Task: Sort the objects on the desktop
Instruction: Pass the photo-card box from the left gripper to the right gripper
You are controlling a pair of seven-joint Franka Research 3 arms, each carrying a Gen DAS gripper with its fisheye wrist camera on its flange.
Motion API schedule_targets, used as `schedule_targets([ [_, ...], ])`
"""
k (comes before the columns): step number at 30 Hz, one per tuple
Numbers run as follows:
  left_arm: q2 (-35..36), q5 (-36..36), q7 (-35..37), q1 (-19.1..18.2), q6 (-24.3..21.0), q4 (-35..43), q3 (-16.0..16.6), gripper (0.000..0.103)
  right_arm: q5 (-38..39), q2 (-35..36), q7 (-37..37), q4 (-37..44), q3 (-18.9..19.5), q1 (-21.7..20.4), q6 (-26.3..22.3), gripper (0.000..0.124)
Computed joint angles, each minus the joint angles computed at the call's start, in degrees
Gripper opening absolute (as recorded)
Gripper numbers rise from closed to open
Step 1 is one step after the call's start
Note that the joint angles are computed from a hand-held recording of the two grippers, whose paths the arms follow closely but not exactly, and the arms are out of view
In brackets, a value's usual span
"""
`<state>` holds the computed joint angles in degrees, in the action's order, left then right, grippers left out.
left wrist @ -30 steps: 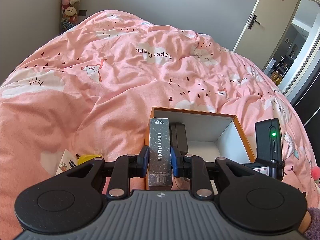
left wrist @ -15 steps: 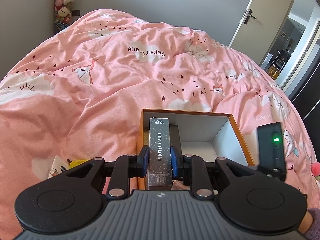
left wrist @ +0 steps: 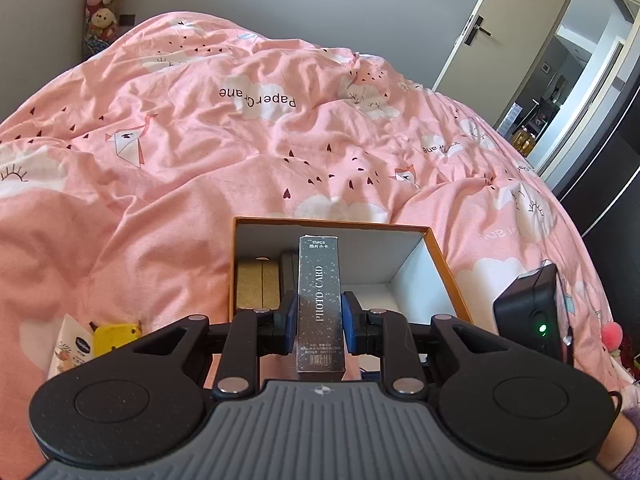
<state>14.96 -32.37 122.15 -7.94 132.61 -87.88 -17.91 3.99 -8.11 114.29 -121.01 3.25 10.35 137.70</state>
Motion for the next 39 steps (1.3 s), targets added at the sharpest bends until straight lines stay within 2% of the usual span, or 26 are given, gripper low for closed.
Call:
schedule_targets([
  [8, 2.5, 1.3, -2.7, -0.7, -1.7, 2.7, -0.5, 0.026, 2.0, 0.9, -0.4, -1.2, -0.4, 0.2, 2.1, 0.023],
  [14, 5.7, 4.2, -5.9, -2.2, -4.0, 6.7, -1.1, 0.026, 2.1, -3.3, -2.7, -4.7, -0.4, -0.1, 4.9, 0.026],
  [17, 7.7, 7.2, -8.8, -3.6, -4.5, 8.8, -1.2, 0.026, 2.3, -4.9, -5.2, -6.0, -0.3, -0.3, 7.2, 0.04],
  [19, 9.8, 9.2, -11.3, -4.5, -5.9, 11.3, -1.2, 0.026, 1.1, -5.3, -6.3, -6.3, 0.2, -0.7, 8.2, 0.041],
  [21, 11.4, 11.3, -13.8, -5.3, -7.4, 13.5, -1.1, 0.026, -0.4, -5.7, -6.4, -7.0, 0.6, -1.3, 9.5, 0.05],
  [23, 12.5, 12.9, -15.4, -5.8, -8.3, 14.9, -1.2, 0.026, -2.0, -5.6, -5.7, -7.4, 1.2, -1.9, 11.3, 0.053],
  [27, 14.3, 14.5, -17.9, -6.1, -10.4, 17.4, -1.5, 0.026, -3.3, -4.5, -4.3, -7.3, 1.6, -2.5, 14.5, 0.052],
  [30, 15.6, 15.3, -19.2, -6.2, -11.7, 19.2, -1.5, 0.026, -7.9, -2.7, -0.2, -5.6, 2.9, -3.6, 14.7, 0.052],
  [34, 16.5, 16.2, -19.8, -6.4, -11.8, 20.3, -1.6, 0.026, -10.3, -1.3, 3.8, -5.2, 2.7, -3.3, 16.0, 0.051],
  [37, 17.6, 16.3, -19.9, -6.5, -12.0, 21.6, -1.8, 0.03, -12.0, -0.9, 6.0, -5.4, 2.6, -3.2, 17.7, 0.045],
  [39, 18.5, 16.7, -20.5, -6.7, -12.6, 22.8, -1.7, 0.03, -11.5, -0.5, 5.9, -5.2, 2.1, -2.7, 18.1, 0.033],
])
